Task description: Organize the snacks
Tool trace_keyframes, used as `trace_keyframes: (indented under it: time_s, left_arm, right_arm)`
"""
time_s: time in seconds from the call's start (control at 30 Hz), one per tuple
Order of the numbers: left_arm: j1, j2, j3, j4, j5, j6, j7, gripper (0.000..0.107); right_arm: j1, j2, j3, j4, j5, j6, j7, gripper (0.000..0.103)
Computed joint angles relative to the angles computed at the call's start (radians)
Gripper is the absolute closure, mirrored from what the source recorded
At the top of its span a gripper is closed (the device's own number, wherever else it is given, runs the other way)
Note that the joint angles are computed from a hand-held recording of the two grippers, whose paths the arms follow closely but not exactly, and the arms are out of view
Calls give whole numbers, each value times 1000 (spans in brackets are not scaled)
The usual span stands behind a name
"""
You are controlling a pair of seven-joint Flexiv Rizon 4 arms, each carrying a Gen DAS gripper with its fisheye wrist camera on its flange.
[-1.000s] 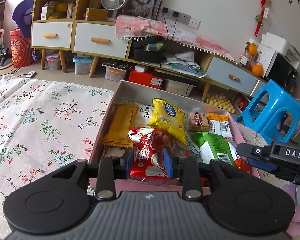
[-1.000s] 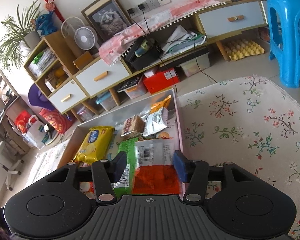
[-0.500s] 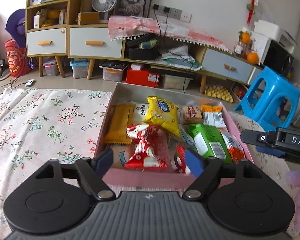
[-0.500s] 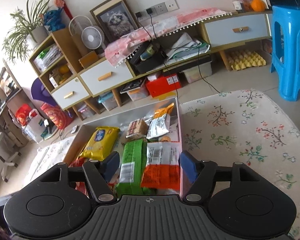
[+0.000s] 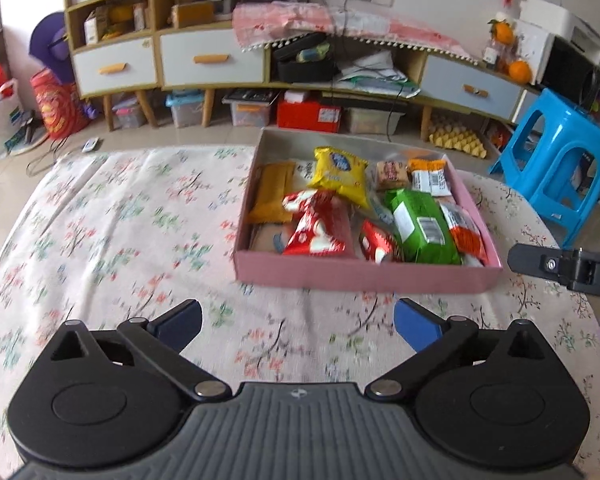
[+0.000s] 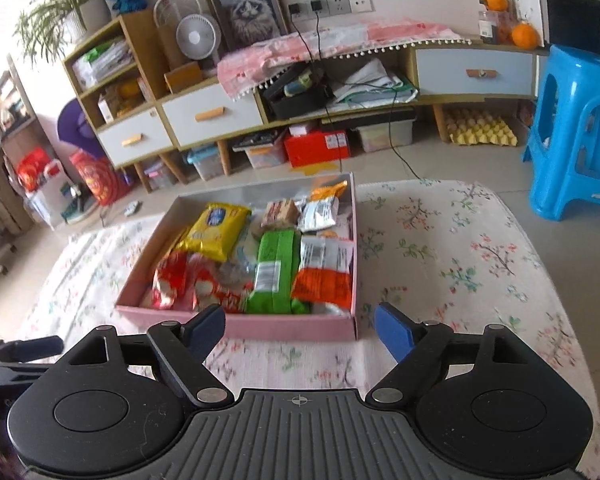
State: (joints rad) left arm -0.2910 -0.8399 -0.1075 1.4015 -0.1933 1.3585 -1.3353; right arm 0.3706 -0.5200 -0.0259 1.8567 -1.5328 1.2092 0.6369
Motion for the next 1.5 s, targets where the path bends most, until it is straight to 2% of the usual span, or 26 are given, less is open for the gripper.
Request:
trace_keyframes:
  time_s: [0.1,0.2,0.3,0.4,0.5,0.7,0.9,1.5]
  left_arm:
    - [-17,33,31,30,3,-45,-37,4]
    - [-28,55,53,52,16,-67,-73,4]
    - [-28,64,57,63,24,-84,-103,4]
    - [-39,67,68,62,40,-95,-131,4]
    - [-40,78,67,80,55,-91,-142,4]
    - [-70,83,116,84,111,-106,-194,4]
    - [-79,92,136,88,151,-91,-223,4]
    - [-89,94,141,85,195,-78,-230,4]
  right_arm:
    - [32,13,31,19,133,-69,-104,19]
    - [63,17,42,30,243,-93,-176,18]
    - [89,17,36,41,306,-94,-213,12]
    - [116,13,27,37,357,-125,-247,12]
    - [130,19,14,43,364,-114,-255,12]
    - [156,22,18,42,403,-188,-279,12]
    - [163,22,14,42,411,-192,-289,11]
    - [169,18,11,39,439,-185,-296,11]
